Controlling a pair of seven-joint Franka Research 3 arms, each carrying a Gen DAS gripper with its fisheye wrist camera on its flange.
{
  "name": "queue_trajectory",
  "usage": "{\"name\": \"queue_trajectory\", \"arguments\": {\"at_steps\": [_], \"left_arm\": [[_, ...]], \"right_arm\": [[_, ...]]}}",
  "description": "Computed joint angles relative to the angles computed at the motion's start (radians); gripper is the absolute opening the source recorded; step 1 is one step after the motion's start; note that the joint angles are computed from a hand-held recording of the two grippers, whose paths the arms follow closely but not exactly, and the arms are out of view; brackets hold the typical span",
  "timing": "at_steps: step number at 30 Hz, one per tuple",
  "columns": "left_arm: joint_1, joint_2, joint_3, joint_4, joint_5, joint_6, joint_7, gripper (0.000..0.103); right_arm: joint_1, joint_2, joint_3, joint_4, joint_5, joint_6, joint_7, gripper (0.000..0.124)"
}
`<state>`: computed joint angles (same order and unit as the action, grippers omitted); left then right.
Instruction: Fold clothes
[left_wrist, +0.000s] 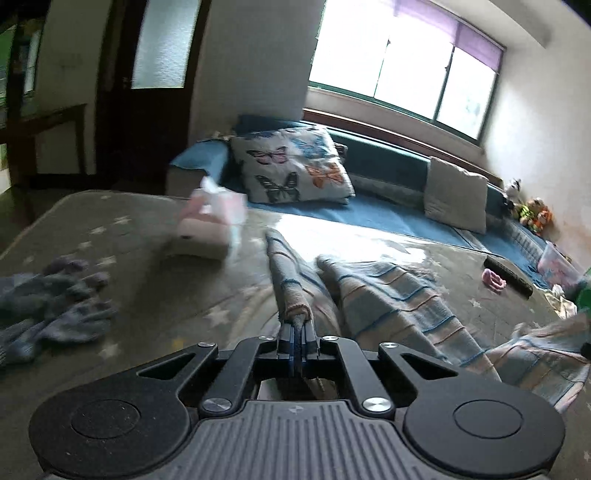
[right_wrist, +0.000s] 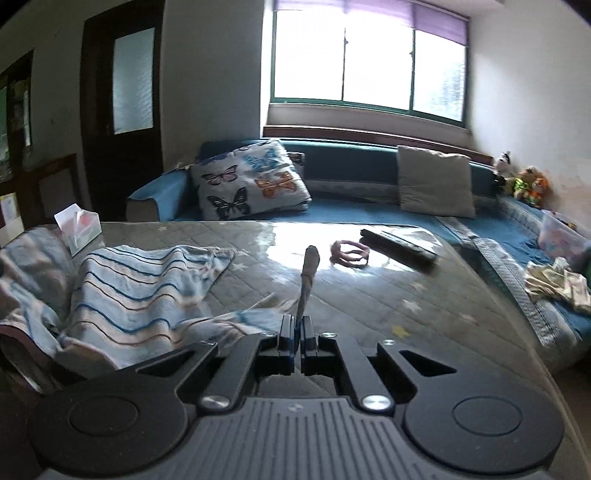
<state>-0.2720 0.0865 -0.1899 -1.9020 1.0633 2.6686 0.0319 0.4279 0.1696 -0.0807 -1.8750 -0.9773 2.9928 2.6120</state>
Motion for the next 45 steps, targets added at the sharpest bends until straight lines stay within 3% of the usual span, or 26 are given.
{"name": "queue_trajectory", "arguments": {"at_steps": [4,12,18,20,25,29,35,40,45], "left_arm": [[0.000,-0.134,-0.029,-0.134,-0.027,-0.061,0.000,0.003],[0.019,-0.290,-0.068,-0.316,-0.298,-0.058,0.193,0.009],[0.040,-0.335,-0.097,-0.337,-0.359,-0.068,0.303,0.011],[0.048,-0.350,-0.104,-0.339,-0.357,-0.067,0.323,0.017],[0.075,-0.356,-0.117,-0.328,-0.336,-0.079,0.334,0.019],[0.091,-0.286,-0.112,-0.273,-0.317,-0.043,0.327,0.021],[0.072,-0.076,-0.075,-0.087,-0.297,-0.001,0.347,0.021],[0.016,0.125,-0.015,0.133,-0.284,-0.030,0.399,0.021],[-0.020,0.314,0.042,0.354,-0.367,-0.080,0.476,0.018]], "right_arm": [[-0.033,-0.107,0.024,-0.136,0.004,0.014,0.008,0.002],[-0.111,-0.235,0.125,-0.318,0.344,-0.045,-0.290,0.006],[-0.166,-0.225,0.190,-0.276,0.368,-0.061,-0.366,0.008],[-0.162,-0.196,0.193,-0.243,0.402,-0.057,-0.419,0.011],[-0.115,-0.077,0.176,-0.118,0.523,-0.061,-0.579,0.014],[-0.074,0.030,0.160,0.004,0.605,-0.080,-0.678,0.018],[-0.024,0.188,0.137,0.200,0.713,-0.117,-0.797,0.018],[0.015,0.332,0.108,0.392,0.801,-0.191,-0.883,0.018],[0.045,0.443,0.075,0.541,0.869,-0.243,-0.940,0.019]]}}
